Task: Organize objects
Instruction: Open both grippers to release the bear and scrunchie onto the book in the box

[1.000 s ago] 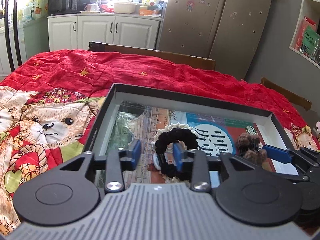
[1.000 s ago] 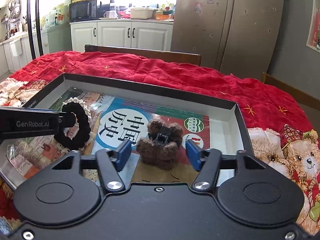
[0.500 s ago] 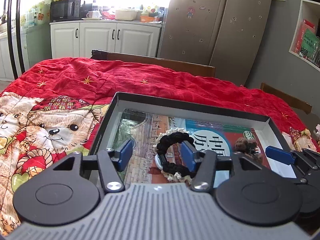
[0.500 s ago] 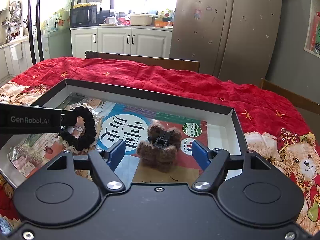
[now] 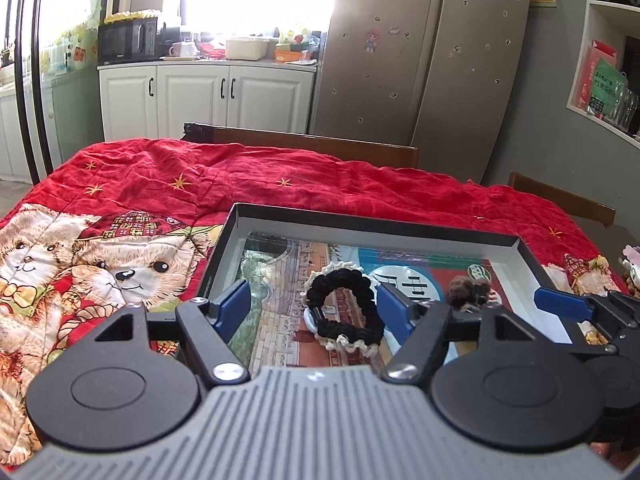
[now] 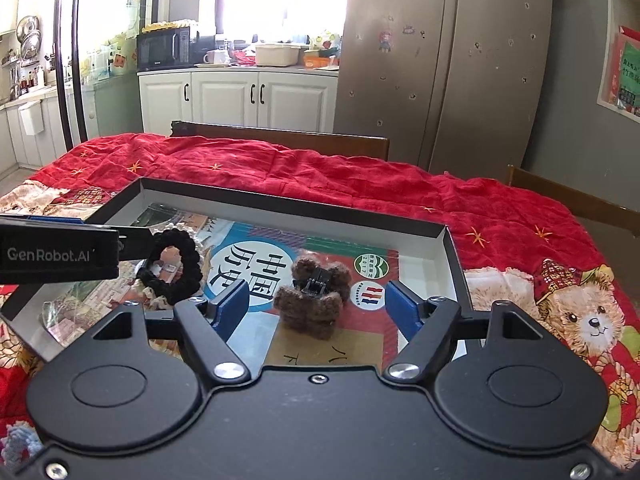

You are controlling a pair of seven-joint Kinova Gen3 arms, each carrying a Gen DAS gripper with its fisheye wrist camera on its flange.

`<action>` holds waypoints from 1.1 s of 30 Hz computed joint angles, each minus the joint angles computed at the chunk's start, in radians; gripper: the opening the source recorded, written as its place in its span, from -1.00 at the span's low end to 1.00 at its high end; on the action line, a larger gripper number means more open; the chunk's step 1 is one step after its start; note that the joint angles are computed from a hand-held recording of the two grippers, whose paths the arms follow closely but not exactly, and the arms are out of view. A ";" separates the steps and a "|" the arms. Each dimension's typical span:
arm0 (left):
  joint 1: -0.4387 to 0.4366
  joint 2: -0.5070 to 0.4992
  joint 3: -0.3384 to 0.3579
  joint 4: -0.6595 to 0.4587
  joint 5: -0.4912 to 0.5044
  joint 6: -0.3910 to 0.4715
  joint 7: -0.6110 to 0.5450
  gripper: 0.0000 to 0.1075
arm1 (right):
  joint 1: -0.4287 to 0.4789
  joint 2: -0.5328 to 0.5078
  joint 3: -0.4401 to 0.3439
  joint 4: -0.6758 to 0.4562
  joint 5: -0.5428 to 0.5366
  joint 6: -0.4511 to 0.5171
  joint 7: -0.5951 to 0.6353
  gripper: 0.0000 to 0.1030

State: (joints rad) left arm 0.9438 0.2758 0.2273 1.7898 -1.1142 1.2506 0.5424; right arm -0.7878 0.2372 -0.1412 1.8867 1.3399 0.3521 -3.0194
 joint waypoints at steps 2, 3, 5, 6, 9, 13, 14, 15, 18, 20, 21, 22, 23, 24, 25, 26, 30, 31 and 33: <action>0.007 -0.002 0.004 -0.005 0.003 0.012 -0.005 0.49 | 0.001 -0.010 -0.004 0.007 -0.008 0.001 0.011 0.43; 0.010 -0.003 0.006 -0.008 0.005 0.019 -0.009 0.50 | 0.000 -0.014 -0.005 0.010 -0.009 0.003 0.013 0.43; 0.018 -0.007 0.010 -0.010 0.006 0.033 -0.010 0.50 | 0.002 -0.026 -0.009 0.020 -0.008 0.001 0.012 0.43; 0.022 -0.009 0.013 -0.011 0.006 0.039 -0.009 0.50 | 0.005 -0.032 -0.012 0.025 -0.012 -0.002 0.015 0.43; 0.033 -0.011 0.020 -0.016 0.010 0.061 -0.014 0.50 | 0.008 -0.051 -0.022 0.040 -0.017 0.000 0.021 0.43; 0.052 -0.015 0.032 -0.022 0.014 0.091 -0.020 0.52 | 0.014 -0.077 -0.040 0.060 -0.009 0.007 0.016 0.44; 0.057 -0.016 0.034 -0.025 0.014 0.099 -0.020 0.52 | 0.017 -0.083 -0.045 0.065 -0.010 0.006 0.017 0.44; 0.062 -0.016 0.037 -0.026 0.014 0.107 -0.020 0.54 | 0.021 -0.090 -0.050 0.069 -0.014 0.002 0.022 0.44; 0.077 -0.016 0.044 -0.035 0.015 0.134 -0.024 0.56 | 0.028 -0.106 -0.064 0.082 -0.028 0.001 0.043 0.44; 0.087 -0.016 0.047 -0.042 0.015 0.152 -0.029 0.56 | 0.028 -0.116 -0.073 0.093 -0.027 0.006 0.045 0.44; 0.093 -0.016 0.050 -0.044 0.013 0.160 -0.029 0.56 | 0.029 -0.122 -0.077 0.098 -0.027 0.007 0.047 0.44; 0.098 -0.017 0.052 -0.044 0.012 0.166 -0.028 0.56 | 0.030 -0.128 -0.082 0.104 -0.027 0.008 0.046 0.44; 0.103 -0.017 0.054 -0.046 0.011 0.173 -0.027 0.56 | 0.031 -0.135 -0.087 0.109 -0.028 0.011 0.046 0.45; 0.108 -0.017 0.056 -0.048 0.011 0.180 -0.026 0.57 | 0.032 -0.141 -0.092 0.114 -0.029 0.012 0.046 0.45; 0.114 -0.016 0.059 -0.051 0.011 0.187 -0.027 0.57 | 0.036 -0.148 -0.096 0.118 -0.034 0.011 0.052 0.45; 0.119 -0.016 0.061 -0.052 0.011 0.193 -0.028 0.57 | 0.038 -0.155 -0.101 0.123 -0.036 0.012 0.053 0.45; 0.142 -0.013 0.068 -0.062 0.009 0.223 -0.033 0.58 | 0.046 -0.183 -0.123 0.143 -0.050 0.016 0.068 0.47; 0.148 -0.014 0.070 -0.064 0.008 0.229 -0.031 0.58 | 0.048 -0.189 -0.128 0.148 -0.053 0.017 0.072 0.47; 0.161 -0.014 0.074 -0.067 0.006 0.244 -0.027 0.58 | 0.055 -0.203 -0.138 0.158 -0.067 0.016 0.086 0.48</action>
